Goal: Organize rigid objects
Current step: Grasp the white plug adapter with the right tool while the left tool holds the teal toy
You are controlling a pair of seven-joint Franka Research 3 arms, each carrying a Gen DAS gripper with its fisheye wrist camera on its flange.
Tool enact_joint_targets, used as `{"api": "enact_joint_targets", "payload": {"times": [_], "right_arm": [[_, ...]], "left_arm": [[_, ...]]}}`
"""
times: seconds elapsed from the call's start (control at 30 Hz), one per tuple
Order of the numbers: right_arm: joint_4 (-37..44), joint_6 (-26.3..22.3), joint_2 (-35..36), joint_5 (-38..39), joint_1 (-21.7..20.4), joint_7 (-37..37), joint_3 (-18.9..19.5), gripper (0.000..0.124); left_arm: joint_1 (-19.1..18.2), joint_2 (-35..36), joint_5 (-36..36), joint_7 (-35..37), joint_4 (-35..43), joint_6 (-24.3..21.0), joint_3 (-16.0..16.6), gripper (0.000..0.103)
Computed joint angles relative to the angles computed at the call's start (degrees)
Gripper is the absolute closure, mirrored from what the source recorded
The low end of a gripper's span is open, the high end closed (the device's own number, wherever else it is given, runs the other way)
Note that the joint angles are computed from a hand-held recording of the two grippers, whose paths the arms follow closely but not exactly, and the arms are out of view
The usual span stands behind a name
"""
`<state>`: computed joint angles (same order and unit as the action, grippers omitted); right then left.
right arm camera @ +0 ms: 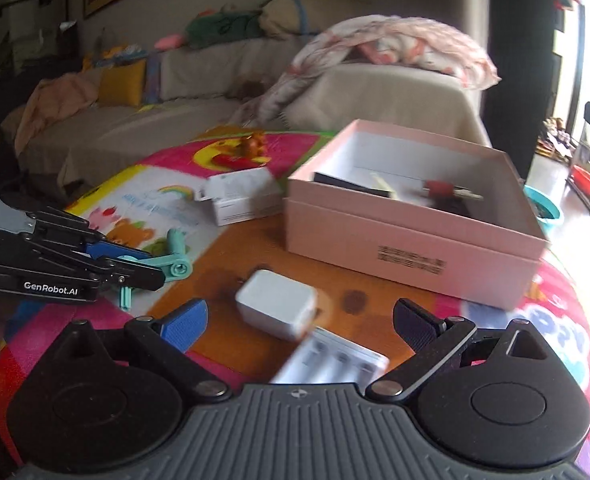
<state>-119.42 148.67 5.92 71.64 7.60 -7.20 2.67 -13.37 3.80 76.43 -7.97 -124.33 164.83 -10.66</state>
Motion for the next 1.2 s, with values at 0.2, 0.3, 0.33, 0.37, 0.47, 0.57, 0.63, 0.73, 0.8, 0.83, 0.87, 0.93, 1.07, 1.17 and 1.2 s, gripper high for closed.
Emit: {"api": "enact_joint_targets", "payload": {"times": [0.2,0.3,0.33,0.37,0.47,0.57,0.63,0.73,0.8,0.83,0.87,0.93,1.07,1.17,1.2], "right_arm": [[3.0,1.6,3.2,-9.2,1.8,9.6,1.4,0.039],[2.4,3.3,3.1,-10.5,1.9,8.8,2.0,0.061],[2.3,2.8,2.9,-10.8,1.6,9.0,2.0,0.063],[2.1,2.6,2.6,-11.6,1.5,9.8,1.8,0.063],[1.1,2.1,1.4,-10.7,0.7,8.6,1.5,0.063],[0.0,0.6,-0.4,-8.5,-0.5,6.3,0.5,0.063],[-1.0,-0.1,-2.0,-5.9,-1.3,3.6,-0.4,0.066],[-2.2,0.0,-4.0,-3.7,-2.0,0.6,-1.9,0.088],[-2.8,0.4,-4.8,-1.9,-2.4,-1.8,-2.8,0.088],[-2.9,0.5,-4.9,-1.4,-2.6,-2.5,-3.2,0.088],[-2.9,0.5,-4.8,-1.5,-2.8,-2.8,-3.5,0.088],[-2.7,1.3,-4.1,-1.4,-3.1,-3.3,-3.9,0.081],[-2.7,0.4,-3.1,-1.7,-4.0,-2.0,-4.1,0.051],[-1.9,-2.4,-2.3,-4.1,-4.3,2.9,-3.9,0.05],[-1.5,-3.4,-1.9,-4.6,-4.4,4.4,-3.8,0.049]], "left_arm": [[0.1,0.5,8.5,-10.1,0.6,1.3,0.2,0.072],[-0.4,0.7,7.0,-6.9,0.9,-0.7,-0.4,0.072],[-0.7,0.8,6.2,-5.9,1.0,-1.7,-0.6,0.072],[-0.9,0.9,5.7,-5.4,1.2,-2.7,-0.7,0.073],[-1.6,1.3,4.8,-5.5,1.8,-5.3,-0.8,0.079],[-1.7,1.6,6.6,-6.9,2.1,-4.1,-0.5,0.082],[-1.6,1.7,7.3,-6.3,2.3,-2.0,-0.5,0.082],[-1.9,2.1,5.7,-2.4,2.5,0.8,-0.9,0.082],[-2.6,2.4,3.5,0.9,2.7,1.1,-1.2,0.082],[-2.8,2.8,2.2,2.5,3.0,1.6,-1.3,0.082],[-3.1,3.1,0.9,4.1,3.3,2.0,-1.4,0.082],[-3.8,3.9,-1.5,7.2,4.1,2.2,-1.4,0.087],[-5.4,5.1,-2.9,7.9,5.7,0.1,-0.5,0.087],[-6.1,6.0,-1.0,4.3,6.8,-0.8,0.4,0.087],[-6.3,6.2,-0.4,3.6,7.1,-1.3,0.6,0.087]]}}
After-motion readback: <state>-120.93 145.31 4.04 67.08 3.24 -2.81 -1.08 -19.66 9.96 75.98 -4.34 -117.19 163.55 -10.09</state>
